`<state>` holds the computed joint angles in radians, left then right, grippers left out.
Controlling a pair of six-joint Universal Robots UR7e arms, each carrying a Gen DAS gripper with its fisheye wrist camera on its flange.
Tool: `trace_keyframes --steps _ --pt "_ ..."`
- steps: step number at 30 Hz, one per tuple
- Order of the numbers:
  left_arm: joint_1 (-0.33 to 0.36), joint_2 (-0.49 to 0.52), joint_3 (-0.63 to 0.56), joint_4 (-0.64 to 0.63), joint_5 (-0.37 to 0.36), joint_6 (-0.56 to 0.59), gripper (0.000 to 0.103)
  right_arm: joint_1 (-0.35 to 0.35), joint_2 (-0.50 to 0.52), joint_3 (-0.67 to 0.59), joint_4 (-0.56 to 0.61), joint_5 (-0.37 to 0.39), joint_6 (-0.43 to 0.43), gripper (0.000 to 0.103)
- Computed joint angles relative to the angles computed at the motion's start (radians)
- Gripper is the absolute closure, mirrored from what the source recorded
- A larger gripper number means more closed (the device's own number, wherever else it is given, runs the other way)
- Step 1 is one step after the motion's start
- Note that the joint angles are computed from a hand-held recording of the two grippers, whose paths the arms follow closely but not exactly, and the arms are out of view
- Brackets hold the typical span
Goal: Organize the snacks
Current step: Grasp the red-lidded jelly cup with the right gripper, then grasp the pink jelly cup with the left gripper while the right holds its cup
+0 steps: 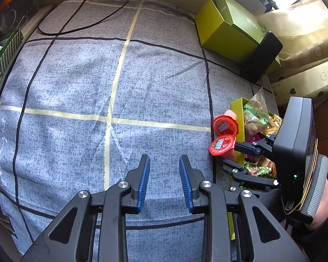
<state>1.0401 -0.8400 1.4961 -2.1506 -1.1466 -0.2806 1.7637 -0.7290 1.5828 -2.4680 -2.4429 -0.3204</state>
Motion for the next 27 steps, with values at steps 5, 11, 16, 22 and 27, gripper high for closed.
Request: trace_keyframes --steps 5,11,16,22,27 --pt "0.009 -0.004 0.002 0.005 -0.001 -0.011 0.074 -0.013 0.013 -0.024 0.006 0.022 0.027 0.077" --pt "0.016 0.002 -0.012 0.012 0.0 -0.017 0.074 -0.03 -0.003 -0.045 0.03 0.138 0.105 0.077" --pt "0.019 0.014 -0.03 0.026 -0.009 -0.011 0.074 -0.039 -0.054 -0.016 0.018 0.234 0.207 0.077" --pt "0.017 0.039 -0.06 0.069 -0.03 -0.019 0.074 -0.038 -0.143 0.074 -0.052 0.287 0.267 0.077" --pt "0.007 0.051 -0.071 0.081 -0.04 -0.012 0.066 -0.037 -0.196 0.127 -0.084 0.311 0.31 0.077"
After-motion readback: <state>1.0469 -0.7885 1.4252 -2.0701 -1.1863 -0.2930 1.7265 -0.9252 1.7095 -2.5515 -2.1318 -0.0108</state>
